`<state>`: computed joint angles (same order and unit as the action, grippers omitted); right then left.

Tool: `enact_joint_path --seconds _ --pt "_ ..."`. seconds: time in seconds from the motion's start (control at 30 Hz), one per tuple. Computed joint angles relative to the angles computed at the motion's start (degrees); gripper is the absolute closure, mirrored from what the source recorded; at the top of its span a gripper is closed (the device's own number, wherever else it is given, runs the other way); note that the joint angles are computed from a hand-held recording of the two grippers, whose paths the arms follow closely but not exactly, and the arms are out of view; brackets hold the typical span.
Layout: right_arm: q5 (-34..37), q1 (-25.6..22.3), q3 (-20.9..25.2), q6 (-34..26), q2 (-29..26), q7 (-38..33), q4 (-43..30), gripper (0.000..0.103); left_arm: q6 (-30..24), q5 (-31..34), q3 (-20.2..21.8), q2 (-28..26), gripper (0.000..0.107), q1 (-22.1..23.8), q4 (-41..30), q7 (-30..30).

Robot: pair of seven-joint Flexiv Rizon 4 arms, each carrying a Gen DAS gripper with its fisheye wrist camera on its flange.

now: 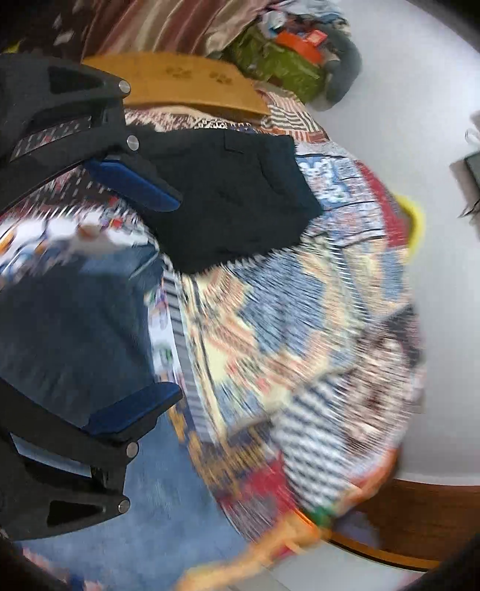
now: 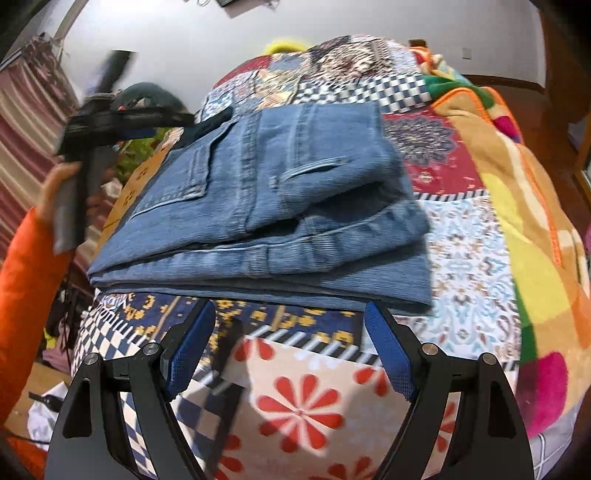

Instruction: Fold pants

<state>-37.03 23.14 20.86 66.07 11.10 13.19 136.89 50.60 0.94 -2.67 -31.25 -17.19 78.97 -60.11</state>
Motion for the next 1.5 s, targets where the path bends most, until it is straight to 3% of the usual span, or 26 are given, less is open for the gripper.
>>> enact_joint_path --seconds 0.07,0.2,0.37,0.5,0.63,0.73,0.93,1.13,1.2,1.27,1.37,1.43,1.47,1.5 --pt "1.2 0.45 -0.68 0.37 -1.76 -1.87 -1.04 0.023 -3.35 2.12 1.09 -3.04 0.006 -0.43 -2.94 0.68" --pt "3.25 1.18 -1.93 -0.98 -4.18 -5.87 -3.5 0.02 -9.29 -7.71 -3.35 -4.73 0.004 5.78 -3.07 6.05" --pt "4.04 0.06 -4.46 -1.67 -6.22 -12.24 -6.64 0.02 -1.92 -12.31 -3.48 0.34 0.004 9.7 6.95 12.27" --pt "1.29 -1.48 -6.61 -0.35 -9.69 -13.77 -9.76 0.02 -0.89 -14.78 -1.95 4.49 0.004 12.64 12.48 14.34" --pt "1.15 -0.29 -6.72 -7.1 -11.29 -19.38 -14.25 0.02 3.39 -16.01 -0.31 10.67 0.004 15.05 21.82 17.73" --pt "-0.12 0.5 -6.25 -10.21 -10.45 -21.47 -15.04 0.02 6.22 -16.14 1.05 14.96 0.004 15.1 27.76 16.86" --pt "-2.94 1.4 -3.78 -13.91 -5.77 -18.17 -13.43 0.02 7.99 -21.45 0.7 21.35 0.004 14.71 35.57 15.57" --pt "-4.38 2.3 -1.71 -15.34 -3.72 -16.07 -13.16 0.02 9.27 -22.72 0.65 24.07 0.005 13.3 36.88 17.47" --pt "-5.65 2.44 -1.33 -14.29 -3.5 -14.4 -12.57 0.02 11.93 -26.86 0.31 25.1 0.005 13.29 37.79 19.34" --pt "-7.11 2.28 -1.38 -11.7 -3.66 -12.52 -11.67 0.021 10.61 -34.24 -0.17 26.77 0.005 13.5 38.53 23.68" --pt "-9.06 2.25 -1.56 -9.18 -4.65 -10.3 -11.14 0.027 6.5 -38.8 0.43 27.94 0.005 13.13 38.92 28.41" --pt "-9.52 2.22 -2.21 -5.28 -6.0 -8.96 -10.7 0.042 7.17 -38.84 0.84 28.23 0.005 12.41 40.2 30.57" --pt "-8.95 2.41 -2.39 -3.78 -6.68 -8.72 -10.63 0.05 8.15 -38.0 1.03 28.21 0.011 12.08 40.92 30.74" --pt "-7.8 2.62 -2.66 -2.46 -7.52 -9.08 -10.64 0.058 9.41 -36.33 1.22 28.05 0.024 11.77 41.64 30.18"
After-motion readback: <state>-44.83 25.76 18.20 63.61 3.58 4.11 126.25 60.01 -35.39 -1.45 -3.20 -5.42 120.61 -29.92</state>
